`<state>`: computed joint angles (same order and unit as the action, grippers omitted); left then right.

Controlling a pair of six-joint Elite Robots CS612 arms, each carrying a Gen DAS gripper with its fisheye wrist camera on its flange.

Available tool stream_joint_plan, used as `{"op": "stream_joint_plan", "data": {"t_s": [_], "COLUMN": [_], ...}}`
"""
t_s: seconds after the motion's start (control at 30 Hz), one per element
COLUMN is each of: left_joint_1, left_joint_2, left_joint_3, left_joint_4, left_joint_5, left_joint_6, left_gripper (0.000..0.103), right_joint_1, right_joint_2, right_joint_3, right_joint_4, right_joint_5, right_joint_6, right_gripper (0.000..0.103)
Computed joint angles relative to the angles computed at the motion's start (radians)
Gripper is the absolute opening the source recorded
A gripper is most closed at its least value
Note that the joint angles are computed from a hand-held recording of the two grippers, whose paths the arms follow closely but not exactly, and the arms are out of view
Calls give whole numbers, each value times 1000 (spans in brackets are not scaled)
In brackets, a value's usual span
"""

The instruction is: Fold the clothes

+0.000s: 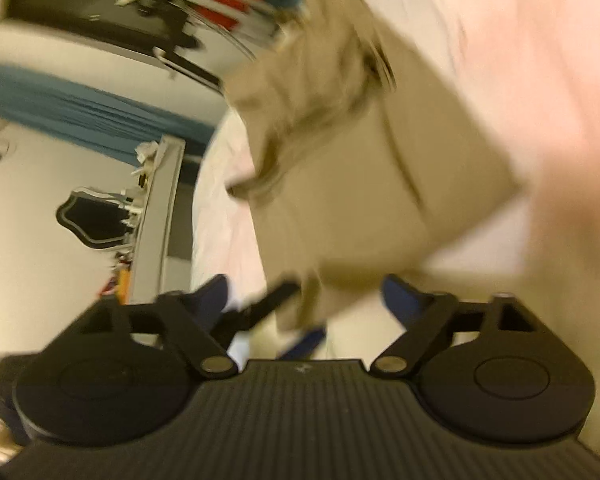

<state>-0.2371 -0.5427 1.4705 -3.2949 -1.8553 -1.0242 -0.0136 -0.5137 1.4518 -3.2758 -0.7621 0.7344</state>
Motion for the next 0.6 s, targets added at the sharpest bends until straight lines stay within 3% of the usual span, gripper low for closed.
{"op": "stream_joint_plan", "data": {"t_s": [0.13, 0.17, 0.2, 0.33, 0.43, 0.57, 0.6], "left_joint_1": [1, 1, -1, -6, -6, -4, -4], "left_joint_2": [12, 14, 15, 14, 16, 13, 12], "left_joint_3": [-4, -2, 1, 16, 25, 29, 29], "left_joint_4": [-35, -52, -73, -156, -237, -284, -282], "left_joint_5": [38, 49, 59, 91, 95, 90, 91], "left_joint_6": [-66, -74, -83, -100, -126, -133, -129], "left_gripper": [30, 17, 10, 7, 7, 6, 6], "right_joint_1": [6, 6, 6, 2, -1, -7, -8], "right_joint_2": [35, 43, 49, 64, 51, 43, 42], "right_joint_3": [-20, -27, -33, -42, -17, 12, 12], "right_joint_4": [-27, -43, -58, -124, -164, -222, -232], "right_joint_5": [17, 4, -12, -83, -186, -299, -307], "right_joint_6": [125, 150, 175, 287, 334, 402, 400], "right_gripper": [75, 75, 75, 60, 46, 15, 14]}}
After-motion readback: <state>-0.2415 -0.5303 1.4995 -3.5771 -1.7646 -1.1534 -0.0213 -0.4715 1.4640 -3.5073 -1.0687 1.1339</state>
